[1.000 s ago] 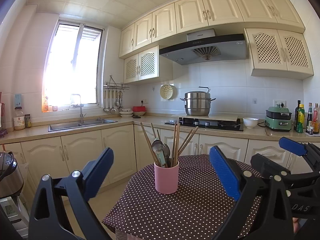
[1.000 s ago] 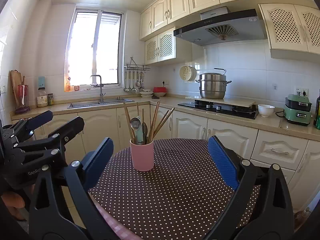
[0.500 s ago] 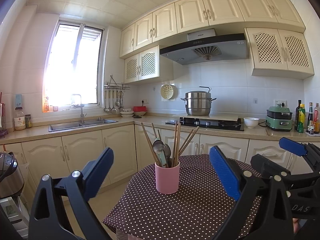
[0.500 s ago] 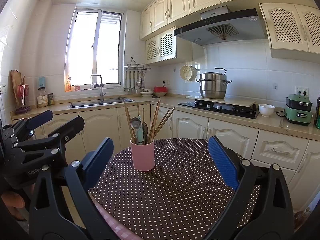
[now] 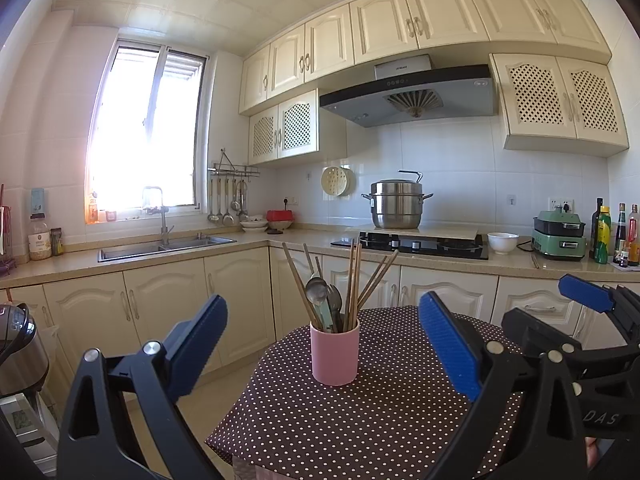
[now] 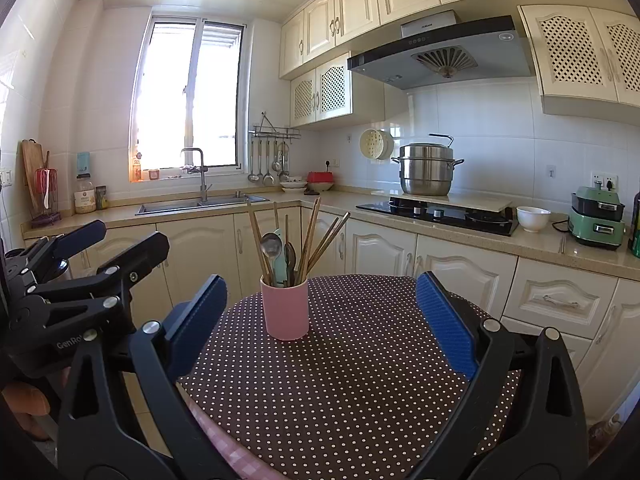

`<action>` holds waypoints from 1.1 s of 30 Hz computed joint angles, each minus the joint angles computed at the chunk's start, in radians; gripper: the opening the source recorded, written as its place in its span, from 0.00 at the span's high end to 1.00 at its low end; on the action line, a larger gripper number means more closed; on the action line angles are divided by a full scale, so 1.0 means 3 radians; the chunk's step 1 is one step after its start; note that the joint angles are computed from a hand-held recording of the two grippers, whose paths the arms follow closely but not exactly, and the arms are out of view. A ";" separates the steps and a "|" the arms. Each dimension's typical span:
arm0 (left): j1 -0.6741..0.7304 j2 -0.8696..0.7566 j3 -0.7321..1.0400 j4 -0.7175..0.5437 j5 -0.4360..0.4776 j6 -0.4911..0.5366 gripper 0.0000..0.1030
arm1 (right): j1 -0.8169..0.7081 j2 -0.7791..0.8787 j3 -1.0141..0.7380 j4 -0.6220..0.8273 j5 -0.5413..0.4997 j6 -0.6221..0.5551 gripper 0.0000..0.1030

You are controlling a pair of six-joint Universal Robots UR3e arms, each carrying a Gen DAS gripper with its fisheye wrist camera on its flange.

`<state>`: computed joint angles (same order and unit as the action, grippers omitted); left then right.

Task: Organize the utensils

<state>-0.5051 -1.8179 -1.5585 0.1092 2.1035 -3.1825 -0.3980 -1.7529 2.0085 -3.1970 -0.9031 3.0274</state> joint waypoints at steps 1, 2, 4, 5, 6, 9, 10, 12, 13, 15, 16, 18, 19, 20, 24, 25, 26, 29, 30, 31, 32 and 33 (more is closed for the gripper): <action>0.0005 0.0007 -0.0012 0.0001 -0.0005 0.0000 0.08 | -0.0001 0.0000 -0.0003 0.0002 0.0000 -0.0003 0.09; 0.0002 0.0005 -0.0006 -0.0007 0.0001 -0.0004 0.08 | 0.0004 0.0000 -0.0002 0.0002 -0.0007 -0.0002 0.09; -0.0006 0.0009 -0.0016 -0.0006 0.0012 -0.0011 0.08 | 0.0004 -0.0002 -0.0004 0.0014 -0.0004 -0.0005 0.09; -0.0007 0.0009 -0.0016 -0.0010 0.0014 -0.0014 0.08 | 0.0014 0.0023 -0.0011 -0.0002 -0.0010 -0.0006 0.09; -0.0009 0.0012 -0.0021 -0.0010 0.0016 -0.0015 0.08 | 0.0024 0.0040 -0.0005 -0.0023 -0.0018 -0.0006 0.09; 0.0003 0.0020 -0.0028 -0.0015 0.0001 -0.0015 0.08 | 0.0032 0.0044 0.0003 -0.0033 -0.0023 -0.0005 0.09; 0.0005 0.0024 -0.0034 -0.0011 0.0000 -0.0014 0.08 | 0.0032 0.0044 0.0003 -0.0033 -0.0023 -0.0005 0.09; 0.0009 0.0023 -0.0031 -0.0013 -0.0007 -0.0011 0.08 | 0.0036 0.0042 0.0003 -0.0032 -0.0029 -0.0005 0.09; 0.0011 0.0029 -0.0039 -0.0011 -0.0009 -0.0011 0.08 | 0.0042 0.0041 0.0011 -0.0043 -0.0035 -0.0002 0.09; 0.0010 0.0031 -0.0045 -0.0005 -0.0004 -0.0011 0.08 | 0.0042 0.0044 0.0004 -0.0036 -0.0035 -0.0004 0.09; 0.0012 0.0026 -0.0034 -0.0012 -0.0009 -0.0012 0.08 | 0.0038 0.0043 -0.0002 -0.0026 -0.0030 -0.0005 0.09; 0.0017 0.0038 -0.0049 -0.0017 -0.0015 -0.0016 0.08 | 0.0046 0.0042 0.0004 -0.0032 -0.0042 -0.0005 0.09; 0.0014 0.0038 -0.0053 -0.0011 -0.0012 -0.0016 0.08 | 0.0047 0.0043 0.0004 -0.0030 -0.0042 -0.0005 0.09; 0.0015 0.0043 -0.0063 -0.0008 -0.0011 -0.0016 0.08 | 0.0041 0.0041 -0.0004 -0.0021 -0.0034 -0.0004 0.09; 0.0016 0.0051 -0.0085 0.0000 -0.0005 -0.0014 0.08 | 0.0064 0.0075 0.0020 -0.0060 -0.0048 -0.0008 0.09; 0.0016 0.0047 -0.0092 0.0006 0.0000 -0.0016 0.08 | 0.0064 0.0077 0.0031 -0.0068 -0.0045 -0.0011 0.09; 0.0021 0.0054 -0.0110 0.0014 -0.0003 -0.0016 0.08 | 0.0065 0.0084 0.0030 -0.0065 -0.0042 -0.0013 0.09; 0.0040 0.0077 -0.0163 0.0028 -0.0018 -0.0019 0.08 | 0.0074 0.0103 0.0018 -0.0051 -0.0050 -0.0018 0.09; 0.0038 0.0070 -0.0157 0.0022 -0.0014 -0.0023 0.08 | 0.0074 0.0105 0.0027 -0.0058 -0.0048 -0.0018 0.09; 0.0041 0.0072 -0.0163 0.0021 -0.0014 -0.0025 0.08 | 0.0078 0.0104 0.0032 -0.0058 -0.0051 -0.0017 0.09; 0.0042 0.0065 -0.0155 0.0014 -0.0014 -0.0026 0.08 | 0.0080 0.0105 0.0037 -0.0054 -0.0051 -0.0018 0.09; 0.0047 0.0072 -0.0169 0.0012 -0.0018 -0.0030 0.08 | 0.0085 0.0107 0.0038 -0.0050 -0.0057 -0.0019 0.09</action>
<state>-0.4911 -1.7964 -1.6092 0.1128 2.0980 -3.1915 -0.3726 -1.7209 2.0198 -3.2121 -0.9202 3.0216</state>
